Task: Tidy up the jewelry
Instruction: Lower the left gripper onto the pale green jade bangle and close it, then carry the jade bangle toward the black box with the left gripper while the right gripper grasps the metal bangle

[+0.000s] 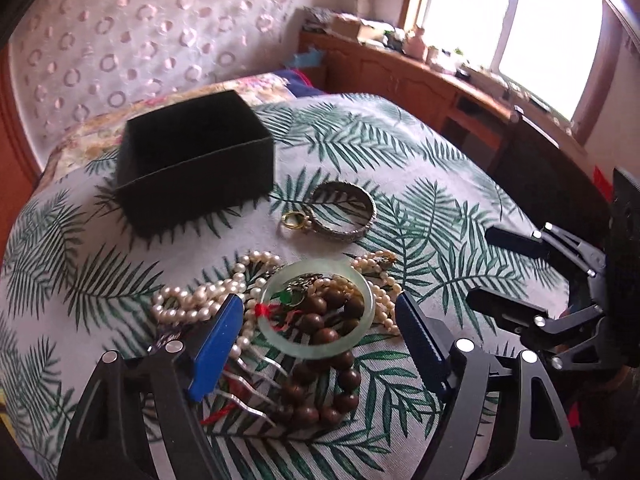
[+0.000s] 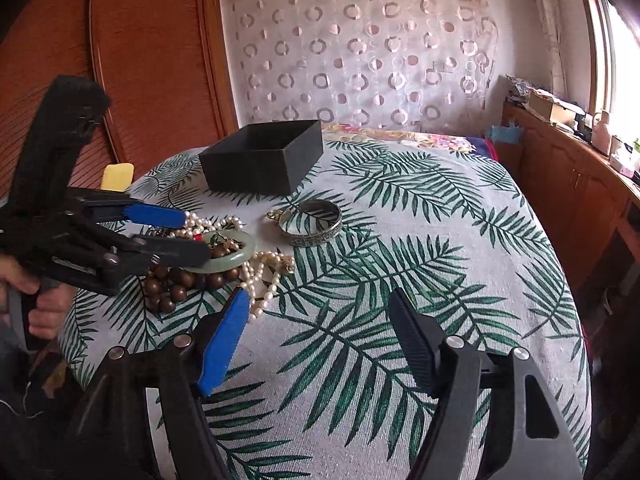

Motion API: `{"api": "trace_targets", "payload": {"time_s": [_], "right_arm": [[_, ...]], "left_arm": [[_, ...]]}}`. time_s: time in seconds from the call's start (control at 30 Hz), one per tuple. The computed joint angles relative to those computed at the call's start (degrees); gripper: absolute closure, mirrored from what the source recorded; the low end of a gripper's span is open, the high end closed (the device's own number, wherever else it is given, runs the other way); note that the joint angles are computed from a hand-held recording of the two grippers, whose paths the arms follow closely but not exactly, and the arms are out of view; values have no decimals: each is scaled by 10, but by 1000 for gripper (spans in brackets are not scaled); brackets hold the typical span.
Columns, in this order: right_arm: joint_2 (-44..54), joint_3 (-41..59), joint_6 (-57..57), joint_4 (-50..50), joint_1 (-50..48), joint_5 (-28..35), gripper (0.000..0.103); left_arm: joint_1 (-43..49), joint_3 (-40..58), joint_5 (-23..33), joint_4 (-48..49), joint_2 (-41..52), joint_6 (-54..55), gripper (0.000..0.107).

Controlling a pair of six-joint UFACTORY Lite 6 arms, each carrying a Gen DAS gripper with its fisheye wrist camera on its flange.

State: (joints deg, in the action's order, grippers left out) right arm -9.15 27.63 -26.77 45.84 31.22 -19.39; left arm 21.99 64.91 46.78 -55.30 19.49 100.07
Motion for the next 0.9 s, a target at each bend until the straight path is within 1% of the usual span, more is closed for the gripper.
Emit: {"api": "trace_targets", "payload": {"time_s": [0.17,0.33,0.43,0.63,0.67,0.77,0.83,0.9], "right_arm": [[-12,6,-29,24,2,6,29],[-26,3,-31,26,3,11,29],[-25,3,-24,18,1,12,29],[-27,2,-39,33,1,10,29],[-29,2,-46,40,1,11,29],[-33,4,-63,56,-1,13,29],[-32,5,-58,51,-4,15,29],[-32,4,-55,47,-5,15,29]], "left_arm": [[-38,69,5,70,52,-81,32],[-61,108,-13,110,82,-126,32],[-71,117,-23,124,91,-129,32],[-87,98,-55,128,86,-102,32],[-88,97,-57,127,86,-94,33],[-85,105,-48,133,91,-88,34],[-83,99,-46,127,84,-74,39],[-75,102,-39,129,83,-77,39]]}}
